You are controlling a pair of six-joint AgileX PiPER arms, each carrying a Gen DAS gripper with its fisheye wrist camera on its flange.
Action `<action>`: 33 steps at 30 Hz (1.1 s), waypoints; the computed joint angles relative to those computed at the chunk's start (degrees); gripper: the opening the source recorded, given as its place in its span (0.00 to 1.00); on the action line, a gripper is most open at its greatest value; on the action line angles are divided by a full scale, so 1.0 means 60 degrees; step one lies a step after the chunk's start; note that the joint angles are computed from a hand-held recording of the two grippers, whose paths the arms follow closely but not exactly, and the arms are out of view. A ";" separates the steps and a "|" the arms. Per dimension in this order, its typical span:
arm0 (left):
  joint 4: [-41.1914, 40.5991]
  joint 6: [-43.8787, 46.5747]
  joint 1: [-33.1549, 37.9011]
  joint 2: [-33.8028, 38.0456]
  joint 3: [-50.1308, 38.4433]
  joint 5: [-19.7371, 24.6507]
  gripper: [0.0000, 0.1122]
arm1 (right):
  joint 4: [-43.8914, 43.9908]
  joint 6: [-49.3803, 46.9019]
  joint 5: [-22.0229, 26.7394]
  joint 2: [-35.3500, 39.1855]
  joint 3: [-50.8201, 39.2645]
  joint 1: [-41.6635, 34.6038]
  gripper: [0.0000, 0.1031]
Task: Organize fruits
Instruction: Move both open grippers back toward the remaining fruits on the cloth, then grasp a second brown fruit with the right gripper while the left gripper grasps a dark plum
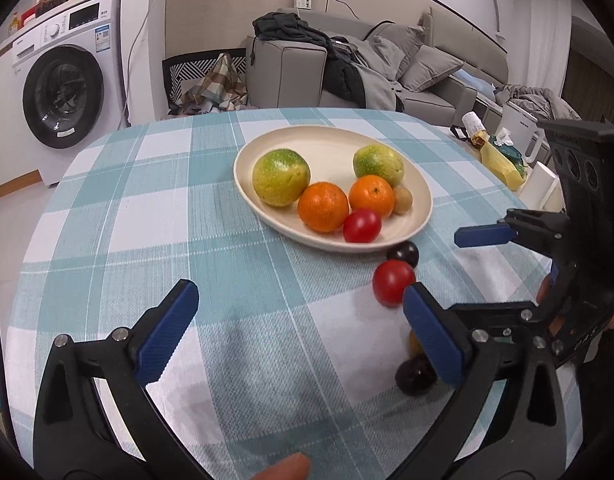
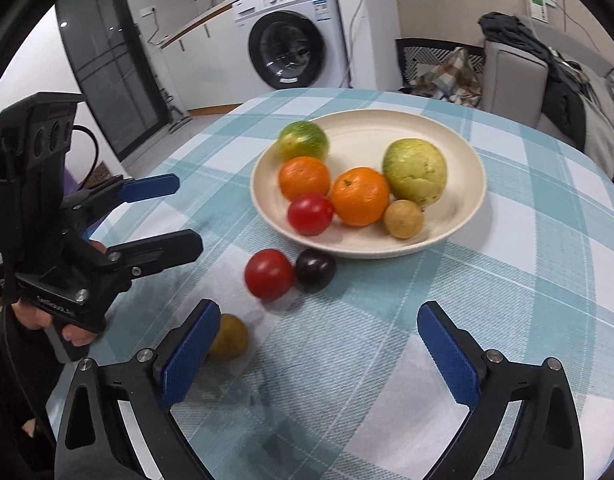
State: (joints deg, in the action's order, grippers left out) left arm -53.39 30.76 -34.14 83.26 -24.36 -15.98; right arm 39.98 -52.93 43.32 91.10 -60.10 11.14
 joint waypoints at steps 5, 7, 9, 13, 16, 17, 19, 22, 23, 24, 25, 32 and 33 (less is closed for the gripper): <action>-0.0767 0.0674 -0.0310 -0.0265 0.0312 -0.0057 0.91 | 0.0007 -0.0293 0.0349 -0.0012 0.0044 0.0145 0.85; -0.0708 0.0624 -0.0321 -0.0379 0.0363 -0.0024 0.91 | 0.0120 -0.0475 0.0551 0.0039 0.0035 0.0159 0.80; -0.0597 0.0555 -0.0293 -0.0436 0.0391 0.0019 0.91 | 0.0120 -0.0560 0.0588 0.0001 0.0079 0.0208 0.78; -0.0477 0.0496 -0.0186 -0.0380 0.0352 0.0196 0.91 | 0.0180 -0.0739 0.0775 0.0060 0.0046 0.0230 0.74; -0.0343 0.0432 -0.0104 -0.0316 0.0293 0.0331 0.91 | 0.0210 -0.0860 0.0805 0.0067 0.0053 0.0307 0.69; -0.0264 0.0372 -0.0101 -0.0304 0.0288 0.0361 0.91 | 0.0207 -0.0883 0.0779 0.0030 0.0090 0.0332 0.68; -0.0019 0.0180 -0.0067 -0.0260 0.0270 0.0417 0.91 | 0.0267 -0.0999 0.0836 -0.0009 0.0149 0.0327 0.64; 0.0073 0.0135 -0.0079 -0.0203 0.0239 0.0460 0.91 | 0.0402 -0.1229 0.0947 -0.0011 0.0183 0.0345 0.57; 0.0071 0.0141 -0.0088 -0.0190 0.0231 0.0469 0.91 | 0.0425 -0.1271 0.0968 -0.0009 0.0193 0.0362 0.54; 0.0077 0.0134 -0.0098 -0.0183 0.0224 0.0481 0.91 | 0.0469 -0.1357 0.1032 -0.0007 0.0204 0.0369 0.52; 0.0174 0.0055 -0.0093 -0.0156 0.0210 0.0491 0.91 | 0.0536 -0.1468 0.1094 -0.0002 0.0211 0.0345 0.48; 0.0117 0.0085 -0.0126 -0.0121 0.0217 0.0444 0.91 | 0.0813 -0.1850 0.1593 0.0033 0.0176 0.0181 0.32; 0.0146 0.0049 -0.0140 -0.0124 0.0229 0.0424 0.91 | 0.0881 -0.1933 0.1723 0.0063 0.0152 0.0136 0.30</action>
State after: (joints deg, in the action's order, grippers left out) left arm -52.51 31.05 -34.98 82.52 -22.98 -13.44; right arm 45.26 -64.53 53.66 91.48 -59.19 11.96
